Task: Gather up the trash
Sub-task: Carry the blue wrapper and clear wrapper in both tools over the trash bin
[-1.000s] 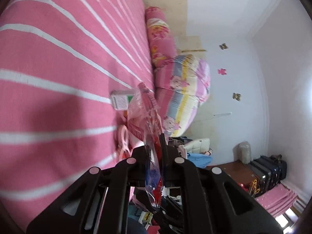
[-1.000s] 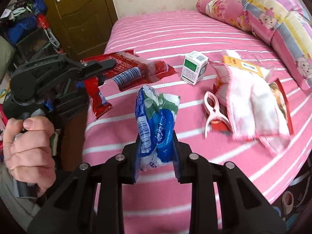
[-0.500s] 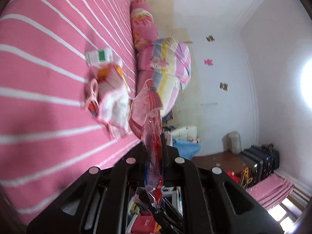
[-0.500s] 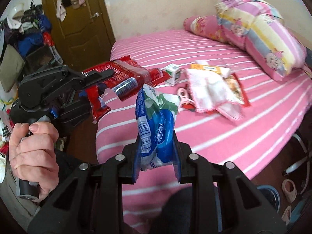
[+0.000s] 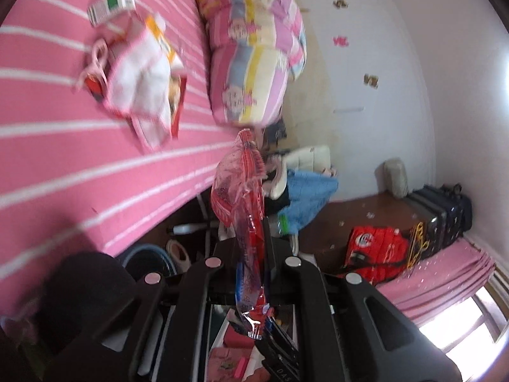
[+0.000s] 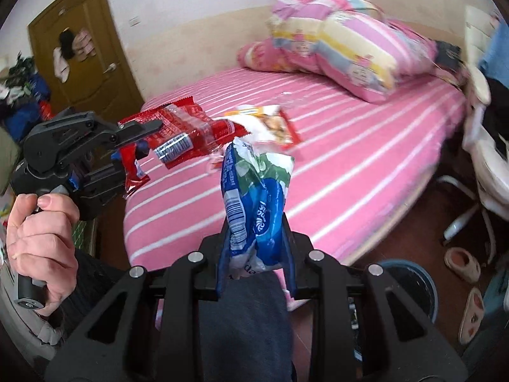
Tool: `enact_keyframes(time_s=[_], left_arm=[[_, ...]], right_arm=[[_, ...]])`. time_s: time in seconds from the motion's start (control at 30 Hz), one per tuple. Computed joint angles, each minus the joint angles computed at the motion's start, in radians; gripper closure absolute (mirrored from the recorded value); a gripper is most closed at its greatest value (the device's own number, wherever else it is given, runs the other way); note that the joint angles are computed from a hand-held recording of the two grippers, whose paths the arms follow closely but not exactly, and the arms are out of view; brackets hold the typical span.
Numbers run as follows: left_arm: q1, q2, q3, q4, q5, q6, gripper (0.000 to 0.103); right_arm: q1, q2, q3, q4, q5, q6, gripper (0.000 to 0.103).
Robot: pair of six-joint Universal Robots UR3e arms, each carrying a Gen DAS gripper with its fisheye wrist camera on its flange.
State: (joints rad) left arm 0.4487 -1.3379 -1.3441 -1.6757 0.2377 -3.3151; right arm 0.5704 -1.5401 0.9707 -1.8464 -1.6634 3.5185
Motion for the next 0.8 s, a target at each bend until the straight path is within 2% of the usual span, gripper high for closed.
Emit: enact_keyframes(time_s=[0.07,0.13,0.27,0.5,0.63,0.8], left_arm=[[-0.109,-0.053,-0.045,0.280,0.049,-0.195,0.095],[-0.207,-0.121,-0.043,0.445,0.099,-0.310,0.095],[-0.382,-0.262,0.010,0.599,0.191,-0.418,0.095],[-0.622,-0.530,0.226,0.579,0.335,-0.435,0.095],[-0.714,-0.673,0.352,0.540,0.384,-0.429,0.095],[-0.800,-0.850,0.538,0.461,0.431,-0.424,0.095]], right_arm=[[-0.048,-0.097,0.114,-0.014,0.018,0.001,0.075],[-0.098,-0.177,0.205,-0.017,0.040,0.002,0.075],[-0.236,-0.335,0.362,0.008,0.115,-0.007,0.075],[-0.535,-0.577,0.574,0.132,0.274,-0.109,0.075],[-0.774,-0.710,0.662,0.275,0.396,-0.244,0.075],[-1.002,-0.807,0.735,0.431,0.483,-0.394,0.075]])
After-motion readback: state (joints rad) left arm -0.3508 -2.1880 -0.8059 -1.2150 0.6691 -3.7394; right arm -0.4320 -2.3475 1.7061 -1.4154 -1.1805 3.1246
